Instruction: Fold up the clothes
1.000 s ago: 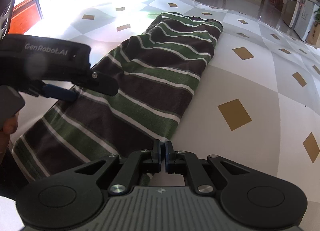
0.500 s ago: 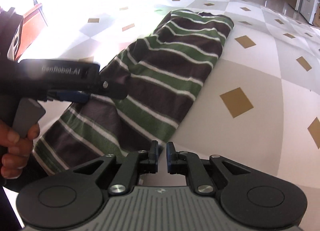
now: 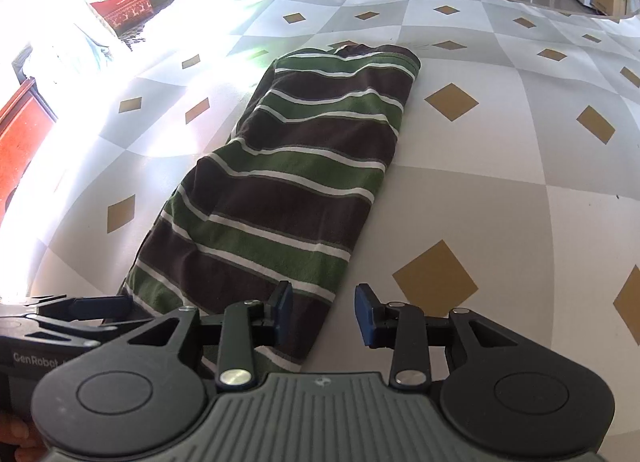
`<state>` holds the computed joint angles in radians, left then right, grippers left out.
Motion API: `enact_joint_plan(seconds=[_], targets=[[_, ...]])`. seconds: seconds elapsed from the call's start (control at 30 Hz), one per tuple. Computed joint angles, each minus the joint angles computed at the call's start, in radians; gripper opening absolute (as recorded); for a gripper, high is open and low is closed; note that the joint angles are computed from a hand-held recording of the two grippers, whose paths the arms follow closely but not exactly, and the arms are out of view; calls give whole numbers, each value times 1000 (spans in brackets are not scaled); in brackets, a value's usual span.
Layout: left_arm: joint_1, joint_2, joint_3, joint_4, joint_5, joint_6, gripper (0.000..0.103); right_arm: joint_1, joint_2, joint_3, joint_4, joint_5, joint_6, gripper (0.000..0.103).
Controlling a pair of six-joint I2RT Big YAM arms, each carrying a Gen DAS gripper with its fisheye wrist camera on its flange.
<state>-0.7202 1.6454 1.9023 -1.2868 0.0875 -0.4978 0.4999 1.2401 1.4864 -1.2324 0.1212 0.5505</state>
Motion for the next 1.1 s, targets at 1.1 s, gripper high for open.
enact_joint_plan(seconds=[1.1], targets=[[-23, 46, 59, -50, -113, 38, 103, -155, 215, 136, 167, 74, 26, 48]])
